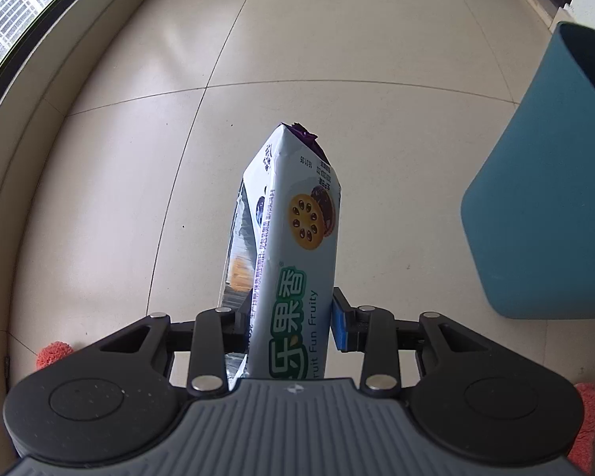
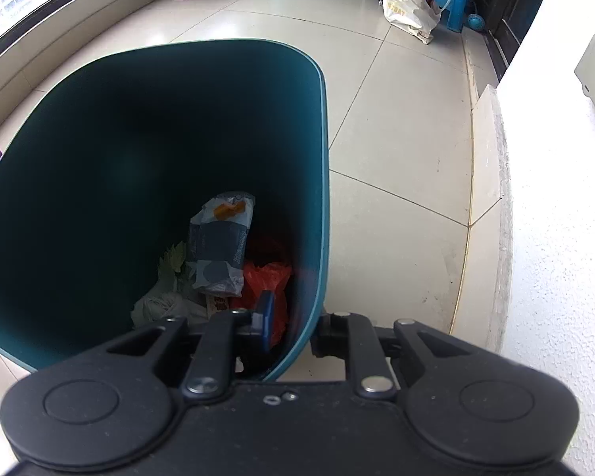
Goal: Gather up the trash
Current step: 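Carry the biscuit pack into the teal bin and open the left gripper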
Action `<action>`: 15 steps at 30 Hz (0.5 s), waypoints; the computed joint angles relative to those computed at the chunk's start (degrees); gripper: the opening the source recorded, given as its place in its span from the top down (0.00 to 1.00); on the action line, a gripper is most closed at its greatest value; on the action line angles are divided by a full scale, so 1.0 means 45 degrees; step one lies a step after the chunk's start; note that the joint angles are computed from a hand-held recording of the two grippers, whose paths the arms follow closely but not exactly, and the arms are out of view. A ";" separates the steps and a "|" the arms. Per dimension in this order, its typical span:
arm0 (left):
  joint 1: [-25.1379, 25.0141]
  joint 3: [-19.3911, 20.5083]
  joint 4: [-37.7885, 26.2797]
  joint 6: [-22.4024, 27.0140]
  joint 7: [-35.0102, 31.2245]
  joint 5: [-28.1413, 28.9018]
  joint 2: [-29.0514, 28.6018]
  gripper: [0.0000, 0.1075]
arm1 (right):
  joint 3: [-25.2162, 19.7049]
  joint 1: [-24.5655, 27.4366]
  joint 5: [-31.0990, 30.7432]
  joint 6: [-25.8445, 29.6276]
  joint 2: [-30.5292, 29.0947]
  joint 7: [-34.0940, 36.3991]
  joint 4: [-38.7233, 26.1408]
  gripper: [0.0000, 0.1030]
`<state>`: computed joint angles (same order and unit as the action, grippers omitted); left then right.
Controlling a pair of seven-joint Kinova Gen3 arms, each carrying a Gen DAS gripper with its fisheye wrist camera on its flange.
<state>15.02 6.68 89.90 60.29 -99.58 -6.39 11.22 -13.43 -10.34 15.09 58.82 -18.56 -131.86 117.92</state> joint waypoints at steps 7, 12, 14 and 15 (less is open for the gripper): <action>0.0410 0.0519 -0.1484 0.1611 -0.0182 0.0937 -0.0977 0.68 | 0.0041 0.0043 -0.0141 -0.0017 -0.0300 0.0080 0.0113 0.84; 0.1112 0.0979 -0.2720 0.2536 0.0095 0.1393 -0.1153 0.68 | 0.0152 0.0218 -0.0311 -0.0226 -0.0573 0.0230 0.0205 0.86; 0.1393 0.1135 -0.3284 0.2907 0.0241 0.1688 -0.1002 0.68 | 0.0183 0.0275 -0.0396 -0.0247 -0.0647 0.0336 0.0218 0.86; 0.1551 0.1194 -0.3446 0.3019 0.0348 0.1762 -0.1008 0.68 | 0.0176 0.0306 -0.0434 -0.0275 -0.0694 0.0360 0.0260 0.86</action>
